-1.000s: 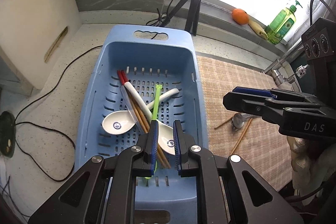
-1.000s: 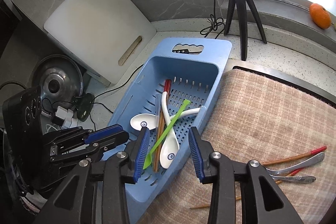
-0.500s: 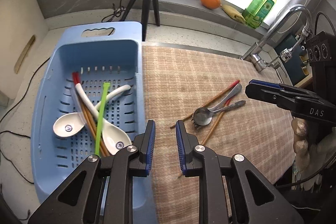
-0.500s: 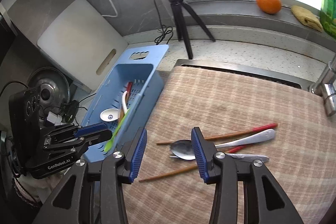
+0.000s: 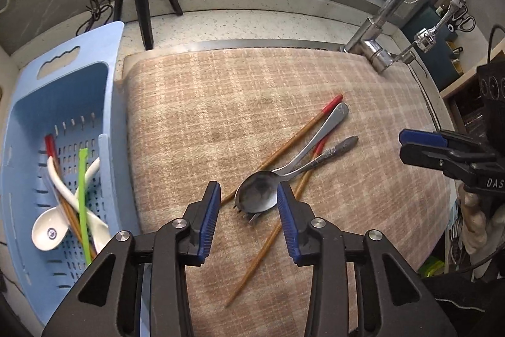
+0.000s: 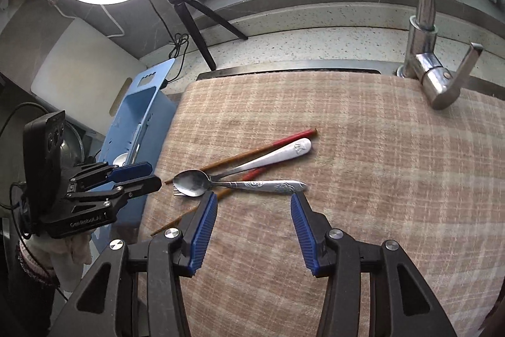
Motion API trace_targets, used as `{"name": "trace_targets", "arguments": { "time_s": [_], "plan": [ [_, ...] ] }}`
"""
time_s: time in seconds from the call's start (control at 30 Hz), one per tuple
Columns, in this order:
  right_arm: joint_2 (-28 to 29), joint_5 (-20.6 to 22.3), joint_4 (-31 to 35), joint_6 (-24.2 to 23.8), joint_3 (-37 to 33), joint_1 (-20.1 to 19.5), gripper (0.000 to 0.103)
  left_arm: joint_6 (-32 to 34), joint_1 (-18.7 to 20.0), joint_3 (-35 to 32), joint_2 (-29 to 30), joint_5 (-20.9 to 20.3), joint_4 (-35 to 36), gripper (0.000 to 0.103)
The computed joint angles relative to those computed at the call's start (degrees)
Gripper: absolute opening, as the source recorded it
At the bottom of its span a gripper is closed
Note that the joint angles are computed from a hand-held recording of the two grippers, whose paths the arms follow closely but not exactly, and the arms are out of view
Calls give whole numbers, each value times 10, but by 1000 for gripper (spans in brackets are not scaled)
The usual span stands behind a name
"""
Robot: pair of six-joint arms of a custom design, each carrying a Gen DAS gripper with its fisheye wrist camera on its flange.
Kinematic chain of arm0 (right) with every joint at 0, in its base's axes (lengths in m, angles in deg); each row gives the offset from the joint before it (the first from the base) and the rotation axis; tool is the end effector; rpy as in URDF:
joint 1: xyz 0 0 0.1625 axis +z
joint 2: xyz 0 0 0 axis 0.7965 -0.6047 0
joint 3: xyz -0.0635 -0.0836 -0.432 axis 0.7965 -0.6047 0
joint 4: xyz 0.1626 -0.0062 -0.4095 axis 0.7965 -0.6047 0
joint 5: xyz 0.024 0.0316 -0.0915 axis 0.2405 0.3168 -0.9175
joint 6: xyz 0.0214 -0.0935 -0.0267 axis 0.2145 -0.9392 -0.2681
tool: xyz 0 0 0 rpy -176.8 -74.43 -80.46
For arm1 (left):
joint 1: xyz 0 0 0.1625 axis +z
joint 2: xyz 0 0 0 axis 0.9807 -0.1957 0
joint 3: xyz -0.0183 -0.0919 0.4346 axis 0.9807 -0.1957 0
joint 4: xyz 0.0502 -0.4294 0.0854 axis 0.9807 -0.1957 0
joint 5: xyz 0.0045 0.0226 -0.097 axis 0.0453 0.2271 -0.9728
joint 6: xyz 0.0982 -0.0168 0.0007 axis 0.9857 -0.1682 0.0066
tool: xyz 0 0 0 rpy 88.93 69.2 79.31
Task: Organize utensils
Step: 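Move both tools toward the remaining steel fork, spoons and chopsticks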
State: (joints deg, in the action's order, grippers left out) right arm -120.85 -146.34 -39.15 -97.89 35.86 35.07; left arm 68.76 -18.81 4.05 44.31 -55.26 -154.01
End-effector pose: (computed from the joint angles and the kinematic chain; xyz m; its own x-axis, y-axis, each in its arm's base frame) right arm 0.0781 -0.8363 0.2689 -0.8944 -0.3376 0.2932 -0.3721 0.9256 -0.0693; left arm -0.2441 -0.7954 0.0780 -0.8340 0.1832 -0.5204 0.3108 0.9354 -0.1688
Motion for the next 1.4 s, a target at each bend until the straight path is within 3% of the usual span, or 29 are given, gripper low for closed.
{"name": "trace_targets", "arguments": {
  "time_s": [0.33,0.4,0.47,0.6,0.73,1.07,1.4],
  "plan": [
    [-8,0,7,37,4,-22,45,6,4,-77,46,-5,81,35],
    [-8,7,10,46,2,-25,45,15,2,-80,50,10,89,31],
    [-8,10,9,51,2,-26,45,19,2,-83,53,12,98,19],
    [-8,19,10,51,2,-27,45,22,4,-87,56,6,111,16],
    [-5,27,20,53,-1,-27,45,2,5,-89,55,27,99,16],
    [1,36,33,65,-13,-31,45,-5,17,-107,57,-19,154,16],
    [13,38,54,72,-26,-33,45,27,1,-85,52,-50,155,16]
  ]
}}
